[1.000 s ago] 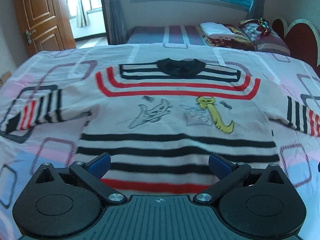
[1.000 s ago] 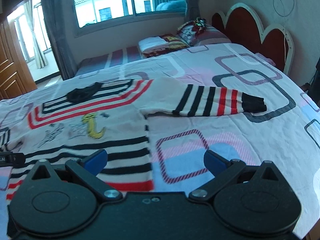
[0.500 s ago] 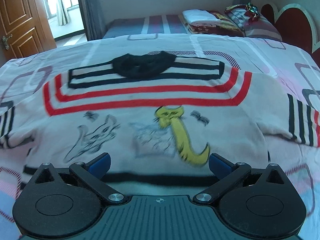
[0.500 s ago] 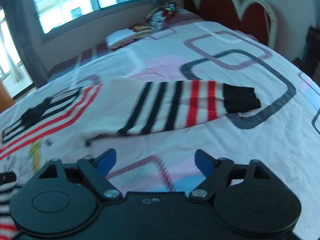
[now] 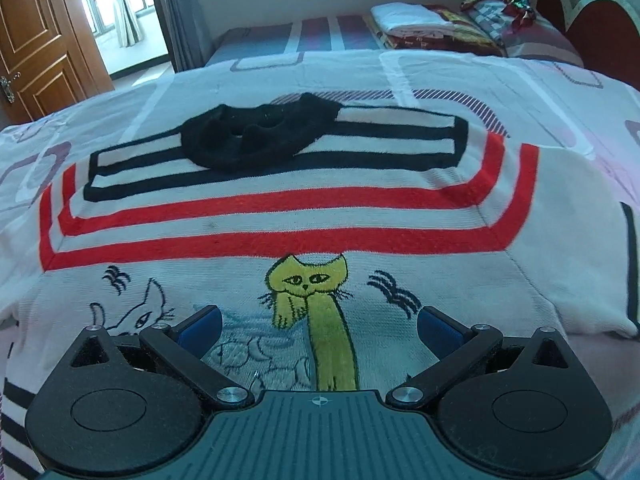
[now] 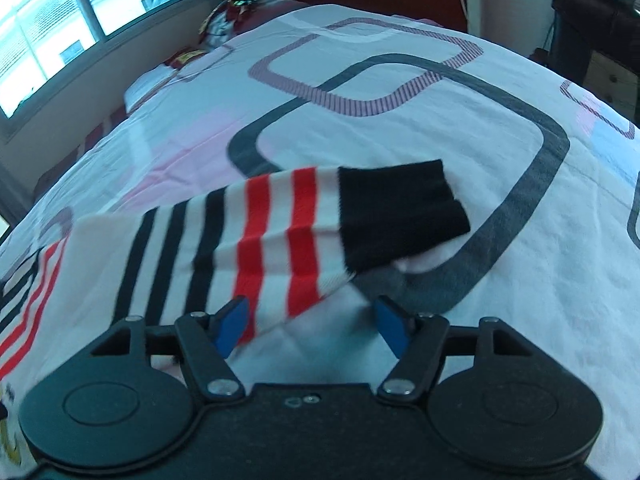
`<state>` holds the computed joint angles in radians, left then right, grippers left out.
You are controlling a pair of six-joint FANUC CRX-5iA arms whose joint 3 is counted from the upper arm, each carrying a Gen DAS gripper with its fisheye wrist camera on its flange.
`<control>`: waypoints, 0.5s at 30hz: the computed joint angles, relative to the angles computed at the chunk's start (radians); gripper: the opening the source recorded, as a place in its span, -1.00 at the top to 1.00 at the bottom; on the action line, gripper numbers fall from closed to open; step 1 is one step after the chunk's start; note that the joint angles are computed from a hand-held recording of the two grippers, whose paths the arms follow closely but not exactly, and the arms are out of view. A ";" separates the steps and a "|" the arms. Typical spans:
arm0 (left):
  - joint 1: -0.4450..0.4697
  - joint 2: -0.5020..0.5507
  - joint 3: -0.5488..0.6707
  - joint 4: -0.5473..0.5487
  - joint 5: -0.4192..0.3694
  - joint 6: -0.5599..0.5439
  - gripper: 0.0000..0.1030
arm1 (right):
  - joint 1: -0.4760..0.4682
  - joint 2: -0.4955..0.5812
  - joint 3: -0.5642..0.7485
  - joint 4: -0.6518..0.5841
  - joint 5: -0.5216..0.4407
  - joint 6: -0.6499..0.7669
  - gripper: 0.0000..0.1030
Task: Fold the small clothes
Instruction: 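Reach the right tool to the black sleeve cuff and grasp it, then carry the cuff across the sweater body with the right tool while the left tool grasps the other cuff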
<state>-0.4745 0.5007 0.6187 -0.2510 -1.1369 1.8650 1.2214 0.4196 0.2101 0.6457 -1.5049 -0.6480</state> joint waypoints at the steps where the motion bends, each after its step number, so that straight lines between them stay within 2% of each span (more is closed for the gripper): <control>1: 0.001 0.008 0.008 0.000 -0.006 0.000 -1.00 | -0.004 -0.005 -0.013 0.007 0.007 -0.013 -0.31; 3: 0.005 0.013 0.008 0.005 -0.004 -0.002 -0.99 | -0.014 -0.004 -0.022 0.017 0.001 -0.025 -0.18; 4: 0.006 0.013 0.004 0.011 -0.001 -0.006 -0.99 | -0.018 -0.003 -0.026 0.024 -0.006 -0.035 0.02; 5: 0.009 0.011 -0.002 0.017 0.005 -0.015 -0.99 | -0.021 -0.003 -0.028 0.026 -0.014 -0.045 0.11; 7: 0.010 0.005 -0.010 0.013 0.011 -0.029 -0.99 | -0.020 -0.019 -0.066 0.047 -0.001 -0.087 0.48; 9: 0.012 -0.002 -0.019 0.015 0.016 -0.042 -0.99 | -0.017 -0.035 -0.101 0.068 0.011 -0.124 0.67; 13: 0.027 -0.035 -0.059 0.035 0.046 -0.063 -0.99 | -0.006 -0.031 -0.106 0.115 -0.010 -0.119 0.83; 15: 0.045 -0.058 -0.085 0.058 0.067 -0.079 -0.99 | -0.003 -0.008 -0.074 0.155 -0.041 -0.062 0.83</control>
<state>-0.4299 0.4428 0.5335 -0.1926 -1.0697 1.7858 1.2188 0.4119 0.1360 0.8005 -1.5457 -0.7102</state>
